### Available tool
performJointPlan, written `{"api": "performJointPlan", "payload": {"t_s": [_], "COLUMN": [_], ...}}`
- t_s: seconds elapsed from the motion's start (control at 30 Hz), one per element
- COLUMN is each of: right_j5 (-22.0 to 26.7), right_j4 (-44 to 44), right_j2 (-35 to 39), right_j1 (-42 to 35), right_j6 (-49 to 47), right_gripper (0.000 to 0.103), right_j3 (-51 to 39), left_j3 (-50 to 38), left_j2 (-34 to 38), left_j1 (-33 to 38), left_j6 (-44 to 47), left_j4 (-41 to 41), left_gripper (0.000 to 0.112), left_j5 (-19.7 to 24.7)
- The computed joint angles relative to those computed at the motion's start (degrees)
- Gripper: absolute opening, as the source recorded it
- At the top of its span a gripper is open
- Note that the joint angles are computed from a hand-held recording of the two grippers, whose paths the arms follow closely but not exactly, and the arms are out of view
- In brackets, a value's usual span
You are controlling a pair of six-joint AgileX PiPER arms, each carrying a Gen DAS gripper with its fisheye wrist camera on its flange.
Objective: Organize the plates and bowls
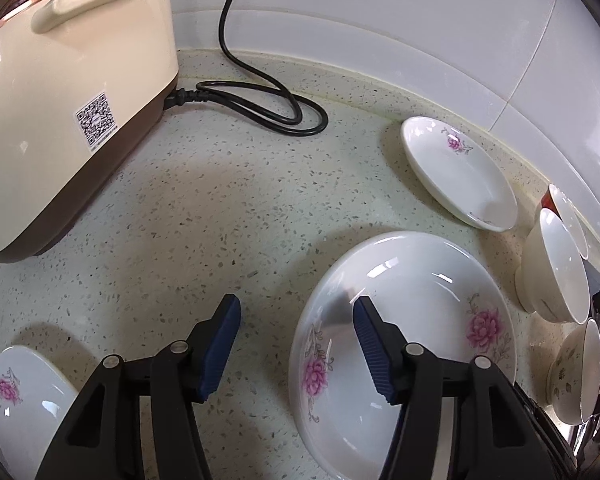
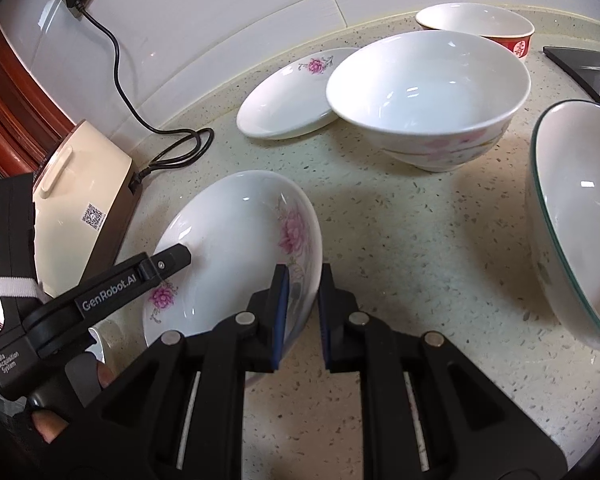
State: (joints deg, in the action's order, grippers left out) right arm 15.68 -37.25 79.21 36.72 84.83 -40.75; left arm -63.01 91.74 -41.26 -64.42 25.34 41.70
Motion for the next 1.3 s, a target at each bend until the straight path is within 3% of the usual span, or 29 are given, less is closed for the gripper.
{"api": "performJointPlan", "payload": {"t_s": [0.1, 0.23, 0.43, 0.6, 0.9, 1.17, 1.3], "right_j5": [1.19, 2.86, -0.64, -4.82, -6.27, -7.66, -9.24], "right_j4": [-3.01, -6.43, -3.25, -1.42, -3.92, -10.85, -10.77], "right_j2": [0.62, 0.59, 0.26, -1.51, -3.70, -4.72, -5.26], "right_j1": [0.95, 2.30, 0.74, -0.92, -0.35, -0.20, -0.68], "right_j6": [2.03, 4.79, 2.53, 1.49, 4.14, 12.22, 11.92], "right_gripper": [0.018, 0.015, 0.015, 0.015, 0.015, 0.015, 0.015], "right_j3": [-0.57, -0.70, 0.25, 2.14, 3.05, 3.99, 4.24], "left_j3": [-0.18, 0.87, 1.07, 1.56, 7.80, 10.94, 12.45], "left_j2": [0.04, -0.92, -1.47, -2.28, -7.89, -11.40, -13.06], "left_j1": [-0.92, -1.16, -2.78, -3.35, -2.33, -5.06, -5.52], "left_j6": [-0.33, 2.10, -2.77, -5.06, -11.46, -21.87, -25.65], "left_j4": [0.70, -0.94, 5.37, 7.53, 10.83, 19.52, 22.49], "left_gripper": [0.059, 0.031, 0.019, 0.019, 0.019, 0.019, 0.019], "left_j5": [1.20, -1.66, 0.29, 1.54, -3.83, -4.77, -5.42]}}
